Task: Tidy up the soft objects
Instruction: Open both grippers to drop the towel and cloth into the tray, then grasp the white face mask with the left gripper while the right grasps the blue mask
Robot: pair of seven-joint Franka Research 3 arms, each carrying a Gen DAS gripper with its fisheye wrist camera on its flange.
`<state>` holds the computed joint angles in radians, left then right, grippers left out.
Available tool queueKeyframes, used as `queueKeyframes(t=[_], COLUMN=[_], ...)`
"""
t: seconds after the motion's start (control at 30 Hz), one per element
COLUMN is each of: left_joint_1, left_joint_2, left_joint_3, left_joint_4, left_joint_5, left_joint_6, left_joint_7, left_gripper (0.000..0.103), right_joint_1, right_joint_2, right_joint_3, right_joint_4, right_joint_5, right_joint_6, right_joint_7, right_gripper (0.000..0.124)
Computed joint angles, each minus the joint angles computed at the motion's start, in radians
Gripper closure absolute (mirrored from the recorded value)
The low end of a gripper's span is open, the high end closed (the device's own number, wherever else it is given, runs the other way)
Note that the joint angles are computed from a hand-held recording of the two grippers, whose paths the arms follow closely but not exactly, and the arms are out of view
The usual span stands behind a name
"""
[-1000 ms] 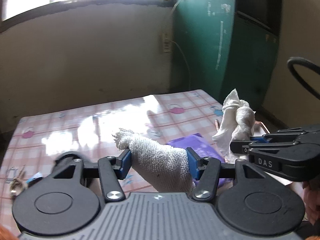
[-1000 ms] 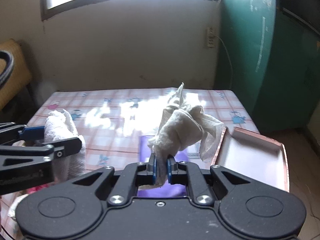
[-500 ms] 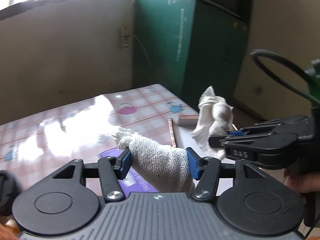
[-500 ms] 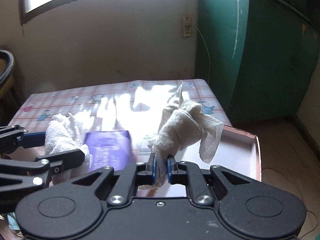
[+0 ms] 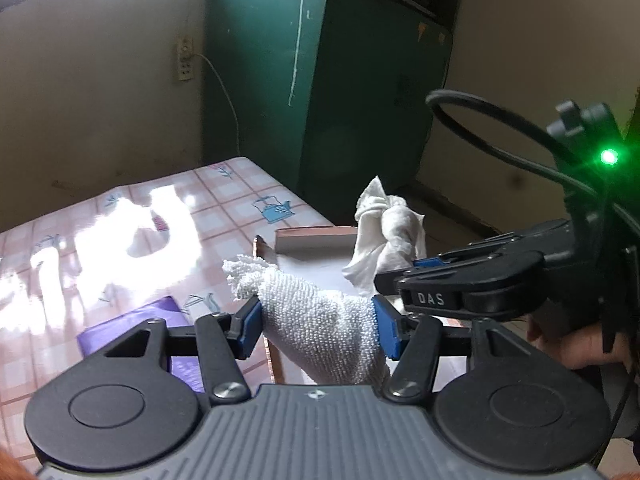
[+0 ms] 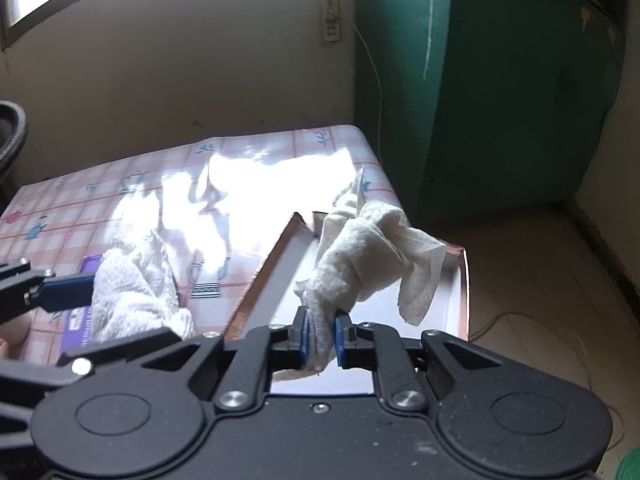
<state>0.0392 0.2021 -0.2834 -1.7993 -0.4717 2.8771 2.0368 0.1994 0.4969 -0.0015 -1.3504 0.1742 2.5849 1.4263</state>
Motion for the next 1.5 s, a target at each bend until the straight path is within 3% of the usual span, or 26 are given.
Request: queueKeyframes(t=[0.03,0.07,0.2,0.23,0.27,0.43,0.57,0.67,0.7,0.77,0.83,0.9,0.93,1.03,1.1,1.17,1.23,1.33,1.37,1.4,1.47,1.5], left_joint_1=[0.001,0.003,-0.018,-0.005,0.015,0.032,0.018,0.021,0.025,0.027,0.017,-0.002,-0.009,-0.030,-0.034,-0.034,-0.012,0.040,0.061,0.107,0.201,0.217], left_joint_2=[0.009,0.016,0.038,0.046,0.051,0.048,0.020,-0.016,-0.033,-0.061,-0.100,-0.139,-0.158,-0.214,-0.252,-0.288,-0.324,-0.384,-0.402,-0.422,-0.456,-0.470], left_joint_3=[-0.005,-0.011,0.003,-0.012,-0.037,-0.072,-0.060,-0.065,-0.070,-0.075,-0.068,-0.048,-0.038,0.002,0.032,0.055,0.062,0.054,0.047,0.019,-0.041,-0.046], left_joint_4=[0.008,0.014,0.026,0.033,0.039,0.030,-0.009,-0.061,-0.084,-0.117,-0.161,-0.201,-0.217,-0.257,-0.310,-0.360,-0.410,-0.488,-0.511,-0.533,-0.563,-0.576], left_joint_5=[-0.008,-0.016,0.063,0.047,0.006,-0.085,-0.092,-0.134,-0.161,-0.218,-0.269,-0.299,-0.326,-0.430,-0.356,-0.308,-0.233,-0.135,-0.100,-0.050,0.031,0.047], left_joint_6=[-0.002,-0.002,-0.007,-0.017,-0.028,-0.004,0.026,0.079,0.100,0.129,0.172,0.207,0.215,0.215,0.234,0.255,0.267,0.283,0.285,0.283,0.278,0.279], left_joint_7=[0.006,0.013,-0.045,-0.029,0.005,0.090,0.107,0.140,0.162,0.209,0.268,0.306,0.326,0.396,0.312,0.252,0.157,0.031,-0.007,-0.063,-0.172,-0.203], left_gripper=[0.043,0.041,0.035,0.031,0.019,0.010,0.009,0.008,0.008,0.008,0.008,0.008,0.008,0.008,0.008,0.008,0.008,0.008,0.008,0.008,0.008,0.008], right_joint_1=[-0.001,-0.002,0.004,-0.004,-0.017,-0.021,-0.019,0.067,0.065,0.011,0.007,-0.005,0.021,0.163,0.155,0.160,0.135,-0.026,-0.044,-0.048,0.027,0.048], right_joint_2=[0.010,0.022,0.044,0.049,0.053,0.005,-0.103,-0.091,-0.082,-0.056,-0.038,0.029,0.056,0.123,0.155,0.184,0.194,0.246,0.246,0.260,0.246,0.221], right_joint_3=[-0.002,-0.006,-0.036,-0.033,-0.024,-0.037,-0.052,-0.189,-0.195,-0.131,-0.123,-0.089,-0.125,-0.297,-0.291,-0.302,-0.271,-0.056,-0.022,-0.015,-0.100,-0.121], right_joint_4=[0.013,0.029,0.060,0.071,0.079,-0.007,-0.224,-0.298,-0.308,-0.298,-0.283,-0.227,-0.206,-0.171,-0.127,-0.106,-0.096,0.004,0.005,0.030,0.028,-0.007], right_joint_5=[-0.001,-0.005,-0.039,-0.035,-0.023,-0.031,-0.010,-0.126,-0.117,-0.045,-0.024,0.081,0.029,0.026,0.025,0.019,0.027,-0.072,-0.026,-0.050,-0.005,-0.024], right_joint_6=[-0.005,-0.014,-0.032,-0.050,-0.064,0.023,0.292,0.495,0.530,0.536,0.523,0.538,0.543,0.578,0.563,0.626,0.666,0.712,0.713,0.711,0.715,0.742], right_joint_7=[0.002,0.006,0.058,0.063,0.055,0.084,0.081,0.245,0.263,0.228,0.223,0.216,0.302,0.376,0.381,0.372,0.325,0.243,0.178,0.169,0.070,0.089], right_gripper=[0.106,0.085,0.053,0.044,0.041,0.040,0.040,0.040,0.040,0.040,0.040,0.040,0.040,0.040,0.040,0.040,0.040,0.040,0.040,0.040,0.040,0.040])
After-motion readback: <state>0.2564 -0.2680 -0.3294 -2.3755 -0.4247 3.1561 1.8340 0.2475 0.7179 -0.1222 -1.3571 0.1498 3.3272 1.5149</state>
